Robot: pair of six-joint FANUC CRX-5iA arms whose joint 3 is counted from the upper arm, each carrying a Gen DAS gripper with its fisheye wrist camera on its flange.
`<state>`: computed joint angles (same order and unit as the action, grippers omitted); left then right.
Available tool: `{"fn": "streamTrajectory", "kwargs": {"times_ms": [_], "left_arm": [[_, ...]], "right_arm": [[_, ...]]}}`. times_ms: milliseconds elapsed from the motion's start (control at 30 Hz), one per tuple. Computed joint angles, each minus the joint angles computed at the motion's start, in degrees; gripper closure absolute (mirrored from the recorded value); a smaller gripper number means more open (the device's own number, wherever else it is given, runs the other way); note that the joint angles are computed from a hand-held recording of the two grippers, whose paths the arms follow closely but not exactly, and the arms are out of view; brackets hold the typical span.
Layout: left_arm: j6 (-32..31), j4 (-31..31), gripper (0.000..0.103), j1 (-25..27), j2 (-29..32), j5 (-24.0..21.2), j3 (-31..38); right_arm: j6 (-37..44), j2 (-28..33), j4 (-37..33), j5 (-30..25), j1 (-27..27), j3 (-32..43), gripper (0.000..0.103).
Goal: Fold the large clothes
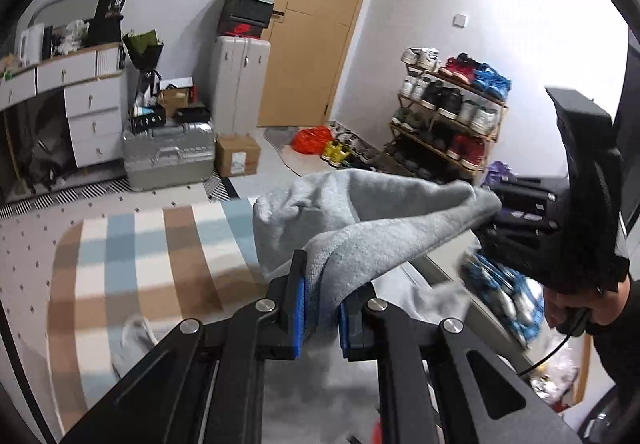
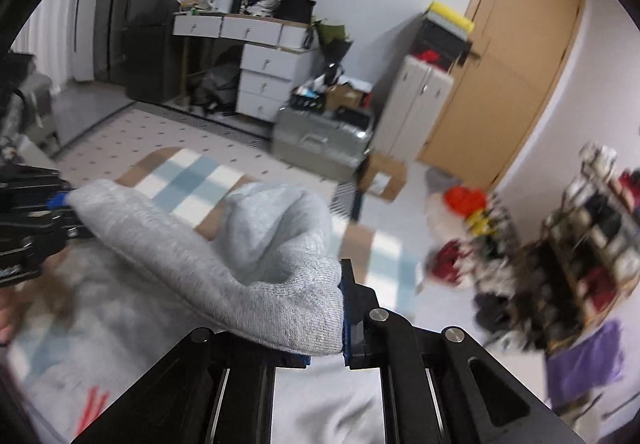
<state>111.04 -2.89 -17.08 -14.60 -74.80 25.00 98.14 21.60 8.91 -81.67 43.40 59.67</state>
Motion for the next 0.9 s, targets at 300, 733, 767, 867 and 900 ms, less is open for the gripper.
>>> {"fn": "streamTrajectory", "kwargs": {"times_ms": [300, 733, 767, 867, 900], "left_arm": [[8.55, -3.84, 0.094, -8.35, -3.94, -1.07, -7.07], [0.57, -5.97, 0.089, -14.31, -1.63, -10.80, -7.58], [-0.20, -4.46, 0.089, -13.08, -2.31, -10.58, -8.33], [-4.42, 6.12, 0.074, -6.17, -6.93, -6.47, -14.51], [-7.54, 12.50, 0.069, -1.92, -8.92, -4.93, -17.14]], "right_arm": [[-5.35, -22.48, -0.21, 6.47, 4.88, -35.54, 0.094], [-11.85, -34.87, -3.20, 9.54, 6.86, -59.75, 0.059], [-10.38, -34.70, -5.56, 8.72, 5.94, -58.95, 0.033], [-9.22, -35.98, -10.35, 7.32, 3.63, -58.83, 0.017], [-9.37, -36.28, -11.44, 6.42, 2.98, -58.62, 0.017]]}}
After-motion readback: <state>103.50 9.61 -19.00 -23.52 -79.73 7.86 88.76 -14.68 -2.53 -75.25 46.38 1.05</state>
